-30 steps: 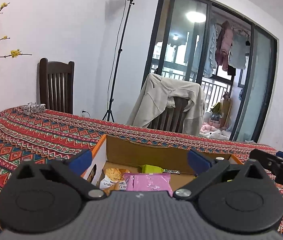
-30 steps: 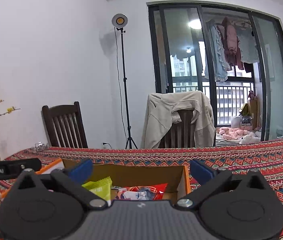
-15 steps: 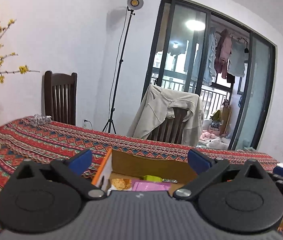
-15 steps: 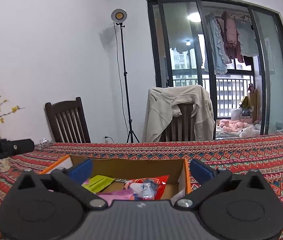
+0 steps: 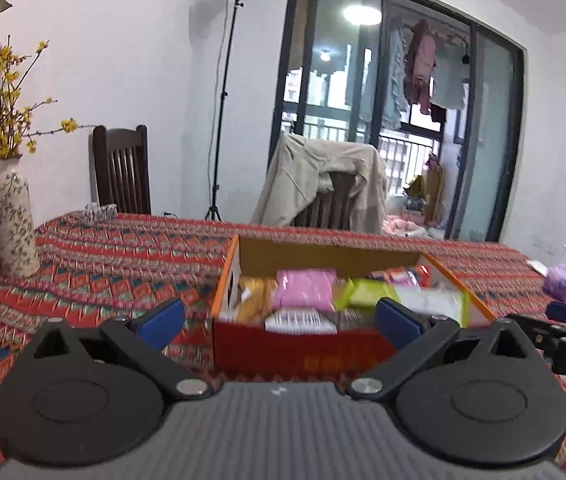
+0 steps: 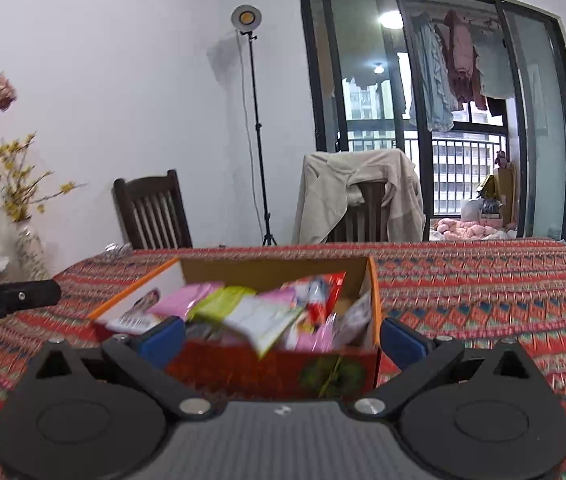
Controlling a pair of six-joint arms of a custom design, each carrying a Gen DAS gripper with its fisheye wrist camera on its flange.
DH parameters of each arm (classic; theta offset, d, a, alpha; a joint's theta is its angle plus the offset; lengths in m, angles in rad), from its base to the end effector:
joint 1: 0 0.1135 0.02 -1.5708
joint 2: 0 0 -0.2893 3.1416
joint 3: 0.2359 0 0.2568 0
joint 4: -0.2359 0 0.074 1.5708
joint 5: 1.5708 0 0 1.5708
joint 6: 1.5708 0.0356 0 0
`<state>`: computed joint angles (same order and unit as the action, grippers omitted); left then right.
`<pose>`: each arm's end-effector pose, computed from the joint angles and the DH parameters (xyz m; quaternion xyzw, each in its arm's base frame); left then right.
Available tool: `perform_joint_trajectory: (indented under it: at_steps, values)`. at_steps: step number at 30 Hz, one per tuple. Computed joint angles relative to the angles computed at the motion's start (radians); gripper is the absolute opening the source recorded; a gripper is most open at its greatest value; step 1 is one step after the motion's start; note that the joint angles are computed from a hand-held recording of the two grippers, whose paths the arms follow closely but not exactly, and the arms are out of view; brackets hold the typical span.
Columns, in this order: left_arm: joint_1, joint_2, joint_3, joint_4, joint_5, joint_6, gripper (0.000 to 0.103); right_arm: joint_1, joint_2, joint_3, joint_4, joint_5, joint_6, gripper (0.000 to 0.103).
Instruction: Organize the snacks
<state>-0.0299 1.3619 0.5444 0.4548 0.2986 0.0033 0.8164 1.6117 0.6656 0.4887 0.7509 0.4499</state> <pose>0.2751 -0.0187 0.2171 0.0980 0.8124 -0.1299 0.5600 0.2343 0.2138 0.1910 0.0466 0.8119 0.0399 0.5805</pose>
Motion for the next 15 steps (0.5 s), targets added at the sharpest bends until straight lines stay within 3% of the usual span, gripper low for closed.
perform_joint_trajectory:
  at_steps: [15]
  values:
    - [0.131, -0.273, -0.271, -0.079, 0.138, 0.107, 0.103, 0.266, 0.006, -0.023, -0.247, 0.148, 0.328, 0.103]
